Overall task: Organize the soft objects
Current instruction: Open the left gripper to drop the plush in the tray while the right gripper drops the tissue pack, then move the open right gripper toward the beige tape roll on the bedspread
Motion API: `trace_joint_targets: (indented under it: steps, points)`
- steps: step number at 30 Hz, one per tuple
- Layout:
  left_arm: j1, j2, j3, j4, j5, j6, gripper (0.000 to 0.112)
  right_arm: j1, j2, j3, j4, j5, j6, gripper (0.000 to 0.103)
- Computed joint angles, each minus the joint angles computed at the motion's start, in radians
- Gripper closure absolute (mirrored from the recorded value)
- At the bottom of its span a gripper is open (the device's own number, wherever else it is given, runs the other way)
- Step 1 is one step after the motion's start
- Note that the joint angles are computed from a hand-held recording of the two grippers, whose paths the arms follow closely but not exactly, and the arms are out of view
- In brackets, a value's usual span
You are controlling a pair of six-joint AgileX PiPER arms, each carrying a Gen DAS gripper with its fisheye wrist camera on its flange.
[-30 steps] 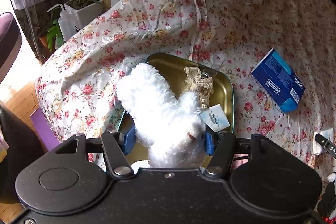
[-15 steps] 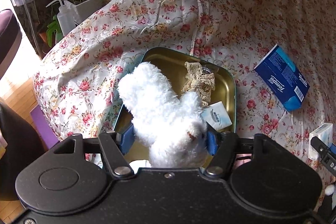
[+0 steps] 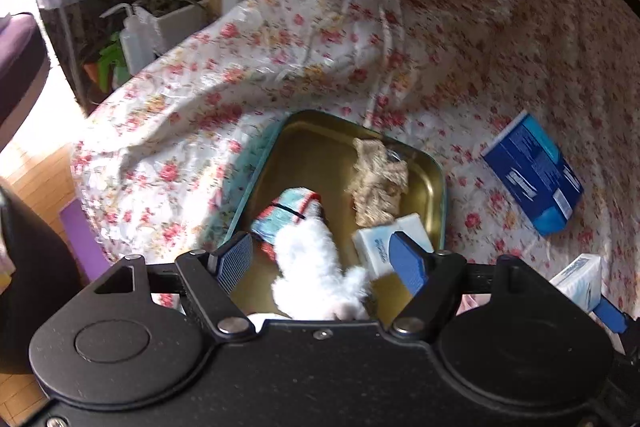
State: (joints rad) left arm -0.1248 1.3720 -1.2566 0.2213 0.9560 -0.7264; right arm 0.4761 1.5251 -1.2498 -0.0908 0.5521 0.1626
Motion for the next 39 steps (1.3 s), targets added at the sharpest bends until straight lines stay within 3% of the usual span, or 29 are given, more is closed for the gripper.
trace_joint_targets:
  steps: [6,13,17,20,24,28,39]
  points:
    - [0.022,-0.011,0.001,0.035,0.019,-0.071,0.041,0.084,0.133,-0.195,0.035,0.094,0.014,0.02]
    - [0.04,-0.011,0.003,0.083,0.052,-0.155,0.041,0.185,0.39,-0.604,0.019,0.266,0.057,0.019]
    - [0.04,-0.014,0.006,0.087,0.051,-0.164,0.041,0.208,0.508,-0.803,0.054,0.309,0.051,0.012]
    - [0.032,-0.014,0.009,0.092,0.049,-0.161,0.041,0.216,0.535,-0.861,0.062,0.319,0.06,0.012]
    - [0.021,-0.007,0.006,0.1,0.048,-0.158,0.041,0.216,0.495,-0.793,0.042,0.284,0.06,0.012]
    - [0.013,-0.001,0.0,0.097,0.048,-0.155,0.041,0.178,0.39,-0.615,0.04,0.211,0.054,0.012]
    - [-0.082,0.022,-0.016,0.121,0.048,-0.143,0.041,-0.023,0.15,-0.212,0.057,0.081,-0.011,0.012]
